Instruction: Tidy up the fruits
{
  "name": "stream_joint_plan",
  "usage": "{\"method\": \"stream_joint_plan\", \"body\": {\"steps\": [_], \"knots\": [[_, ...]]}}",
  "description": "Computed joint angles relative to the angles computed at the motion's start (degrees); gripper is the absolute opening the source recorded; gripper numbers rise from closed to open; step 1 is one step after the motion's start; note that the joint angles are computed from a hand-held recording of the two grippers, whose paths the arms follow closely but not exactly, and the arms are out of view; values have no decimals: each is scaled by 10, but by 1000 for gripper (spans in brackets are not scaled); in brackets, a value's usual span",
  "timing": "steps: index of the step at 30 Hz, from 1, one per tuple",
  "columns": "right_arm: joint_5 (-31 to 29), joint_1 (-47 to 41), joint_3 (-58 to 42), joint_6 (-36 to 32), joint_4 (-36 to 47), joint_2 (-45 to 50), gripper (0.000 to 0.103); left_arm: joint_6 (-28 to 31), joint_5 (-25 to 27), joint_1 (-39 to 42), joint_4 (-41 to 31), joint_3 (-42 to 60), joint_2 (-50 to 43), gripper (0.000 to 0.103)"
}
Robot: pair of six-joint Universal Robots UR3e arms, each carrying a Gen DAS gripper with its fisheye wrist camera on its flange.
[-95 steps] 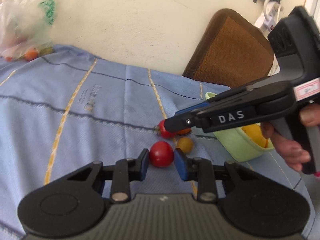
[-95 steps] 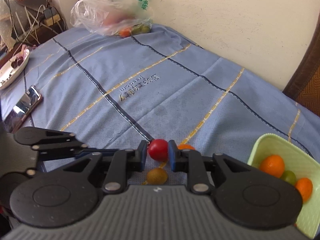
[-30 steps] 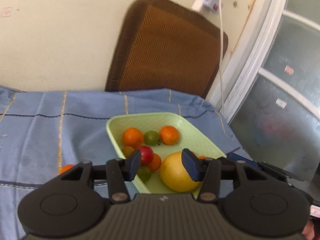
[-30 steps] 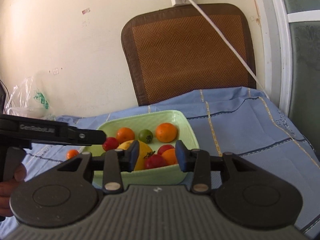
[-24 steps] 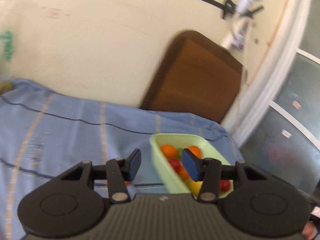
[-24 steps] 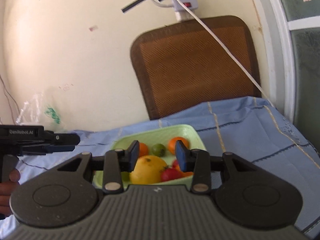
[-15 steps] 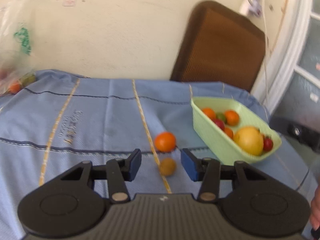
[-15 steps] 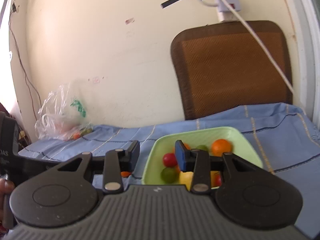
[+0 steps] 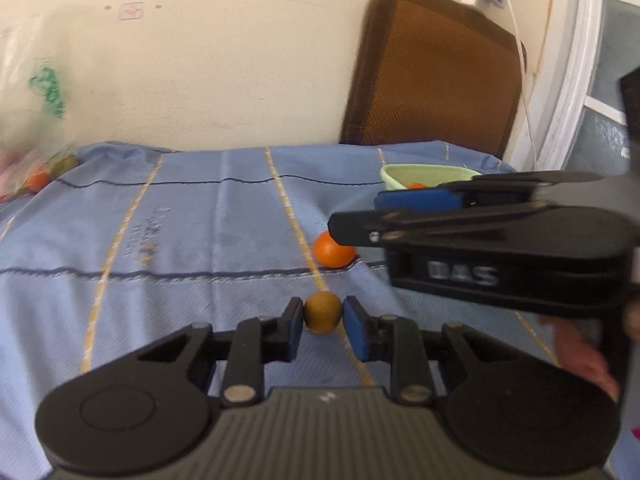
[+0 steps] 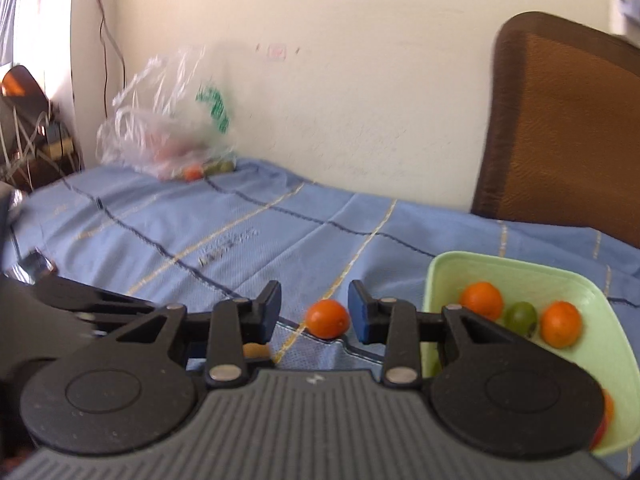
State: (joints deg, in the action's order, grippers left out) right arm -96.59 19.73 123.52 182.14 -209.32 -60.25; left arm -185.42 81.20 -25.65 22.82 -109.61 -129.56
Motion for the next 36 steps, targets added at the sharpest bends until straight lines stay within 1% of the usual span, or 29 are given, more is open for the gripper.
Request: {"method": "stream_joint_plan", "body": {"steps": [2,5,7,8,10,12,13,14,17,18,21,24,28,30,32,34,36], "knots": [[-22,14,-35,-13,27,24,40,-10,5,10,33,-43,14,23],[-72,37,-85,-34,64,59,40,-20,54,6,47,-61,14,23],[-116,52,-114,-39,85,78,41,-37,44,16,47,-65,18,23],[-127,54,-122,-39,97,82,41,-40,56,12,45,-61,16,23],[-128,50,-126,-32,118,82,39,-42,65,8,42,-55,13,23],[-125,47,-119,-36,103,83,38,-44,72,5,40,-52,12,23],[-123,46,-119,-34,107,80,37,-44,72,6,41,-51,10,23],[-115,43,-115,-33,109,76,33,-44,72,6,39,-46,7,23],[-98,37,-96,-10,103,62,32,-46,76,6,44,-49,6,23],[-93,36,-83,0,94,54,32,-47,76,7,46,-50,6,23],[-102,60,-30,30,28,34,32,-48,76,7,48,-52,6,23],[-109,86,48,61,-56,9,32,-47,79,6,48,-52,6,23],[-171,141,111,103,-147,16,32,-51,74,6,54,-58,8,23],[-189,159,132,129,-170,20,32,-56,58,12,73,-78,14,23],[-191,165,153,155,-189,23,32,-60,46,13,88,-99,19,23],[-181,163,166,169,-205,31,32,-58,44,6,98,-113,23,23],[-184,167,164,172,-206,39,33,-51,47,-4,104,-118,24,23]]}}
